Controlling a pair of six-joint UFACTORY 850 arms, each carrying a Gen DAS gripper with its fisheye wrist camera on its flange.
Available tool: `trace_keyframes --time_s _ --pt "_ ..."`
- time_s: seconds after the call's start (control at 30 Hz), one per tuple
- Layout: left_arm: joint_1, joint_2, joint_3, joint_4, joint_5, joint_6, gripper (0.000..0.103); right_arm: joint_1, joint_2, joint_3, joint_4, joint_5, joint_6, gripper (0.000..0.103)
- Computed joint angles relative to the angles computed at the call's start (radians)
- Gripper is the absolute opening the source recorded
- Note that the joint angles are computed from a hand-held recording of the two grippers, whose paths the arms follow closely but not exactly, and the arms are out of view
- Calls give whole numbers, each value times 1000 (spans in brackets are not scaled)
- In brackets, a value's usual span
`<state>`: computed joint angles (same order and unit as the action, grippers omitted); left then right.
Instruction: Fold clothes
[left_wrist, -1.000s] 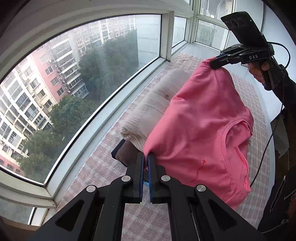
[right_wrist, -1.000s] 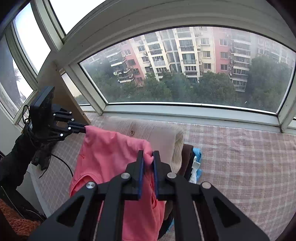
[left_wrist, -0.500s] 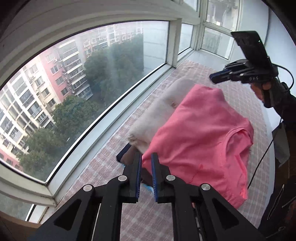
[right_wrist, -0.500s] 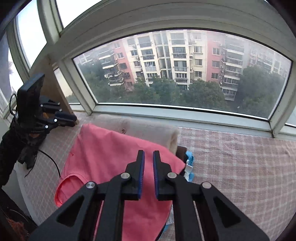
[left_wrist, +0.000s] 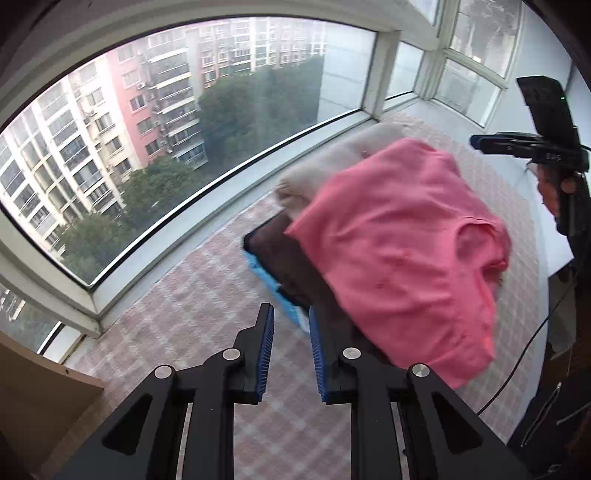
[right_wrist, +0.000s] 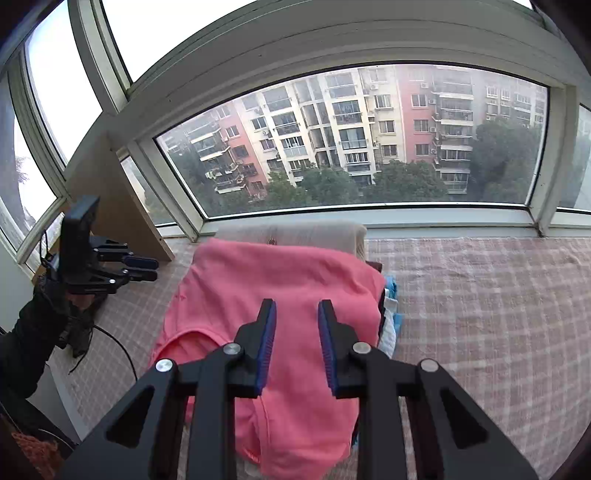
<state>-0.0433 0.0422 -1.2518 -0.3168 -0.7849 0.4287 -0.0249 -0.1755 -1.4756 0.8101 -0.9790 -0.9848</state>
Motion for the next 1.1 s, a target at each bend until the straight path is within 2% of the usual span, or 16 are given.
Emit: trace_keyframes --time_s 0.17,0.23,0.33,0.4,0.53,0.63,0.73,0.8,0.9,1.03,1.1 --pt "-123 63 60 -92 -16 73 20 -47 127 199 -78 7 62 23" --pt "-182 82 82 -33 -8 32 21 -86 164 258 -58 -23 79 24" --pt "-253 96 98 30 -20 11 23 -138 167 281 -38 -63 90 36" --pt "-303 104 102 92 -26 -21 27 -130 162 275 -52 -63 99 36" --pt "-380 71 83 192 -29 -56 29 -111 151 263 -86 -60 120 39" --pt "-377 33 67 227 -51 -66 32 -77 131 250 -183 -18 162 39" --pt "-342 10 61 215 -98 -68 30 -39 146 266 -397 145 261 39" --pt "-334 20 59 217 -102 -71 30 -57 158 256 -358 114 248 39" --pt "-332 33 54 227 -101 -83 30 -77 201 275 -176 75 98 39" --pt "-376 30 37 288 -78 -115 31 -1 253 320 -180 68 -19 39" --pt "-387 17 29 283 -79 -89 31 44 272 344 -234 95 -44 39"
